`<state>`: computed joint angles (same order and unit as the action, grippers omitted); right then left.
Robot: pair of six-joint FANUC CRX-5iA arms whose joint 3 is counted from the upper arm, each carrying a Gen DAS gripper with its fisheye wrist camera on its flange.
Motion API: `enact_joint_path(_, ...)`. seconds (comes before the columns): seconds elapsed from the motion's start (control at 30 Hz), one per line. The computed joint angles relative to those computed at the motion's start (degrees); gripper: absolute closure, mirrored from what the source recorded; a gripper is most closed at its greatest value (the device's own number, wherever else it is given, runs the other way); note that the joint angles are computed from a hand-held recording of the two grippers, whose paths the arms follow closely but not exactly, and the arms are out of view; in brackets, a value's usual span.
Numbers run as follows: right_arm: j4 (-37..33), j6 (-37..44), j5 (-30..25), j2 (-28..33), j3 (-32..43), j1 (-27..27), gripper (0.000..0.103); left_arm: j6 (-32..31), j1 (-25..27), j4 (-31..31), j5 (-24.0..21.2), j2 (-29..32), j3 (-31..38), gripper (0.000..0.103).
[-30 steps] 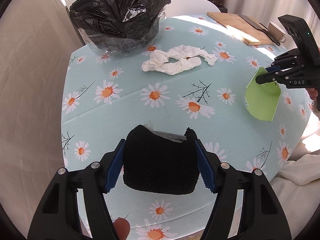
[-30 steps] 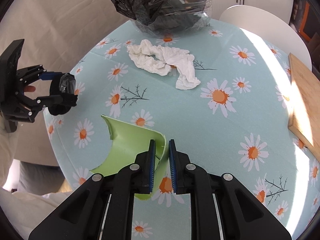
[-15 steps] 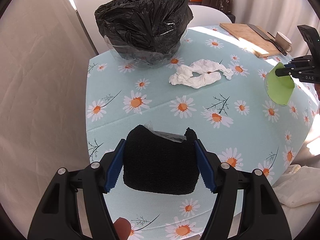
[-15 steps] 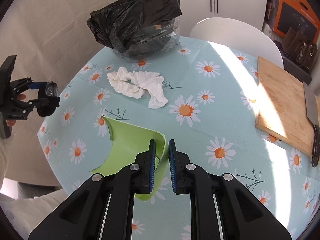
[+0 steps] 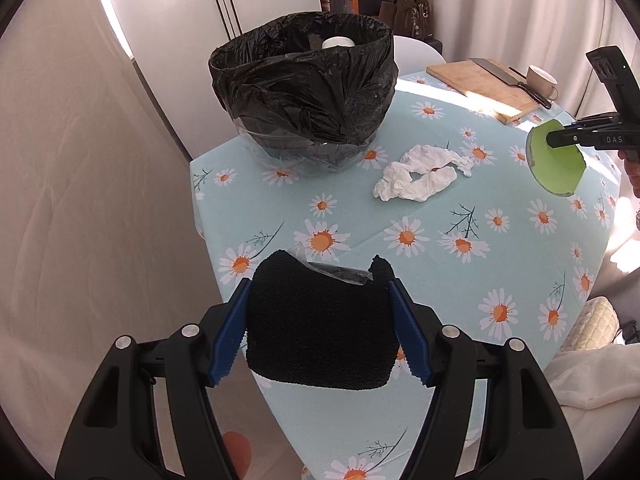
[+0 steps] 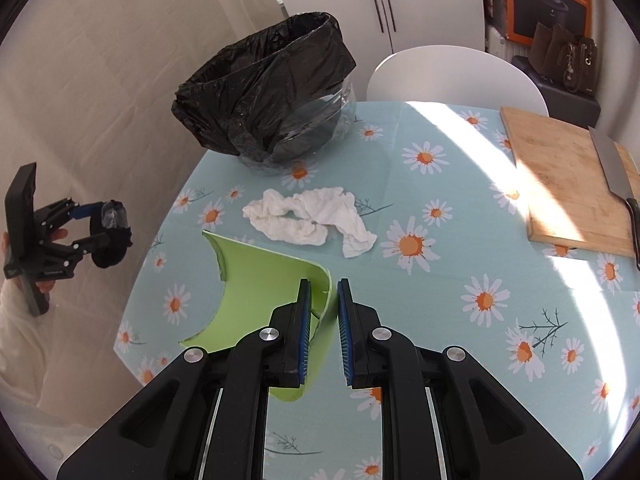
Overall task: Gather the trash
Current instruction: 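Lift and carry the green piece and black cloth with both tools over the bin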
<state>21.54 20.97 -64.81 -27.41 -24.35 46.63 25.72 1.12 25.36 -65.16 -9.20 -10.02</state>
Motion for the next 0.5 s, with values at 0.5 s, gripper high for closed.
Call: enact_joint_path(0.5,16.9,-16.9,-4.2,1.3,1.0,4.4,0.091,-6.2,0.4,13.3,4.5,7.5,6.5,0.035)
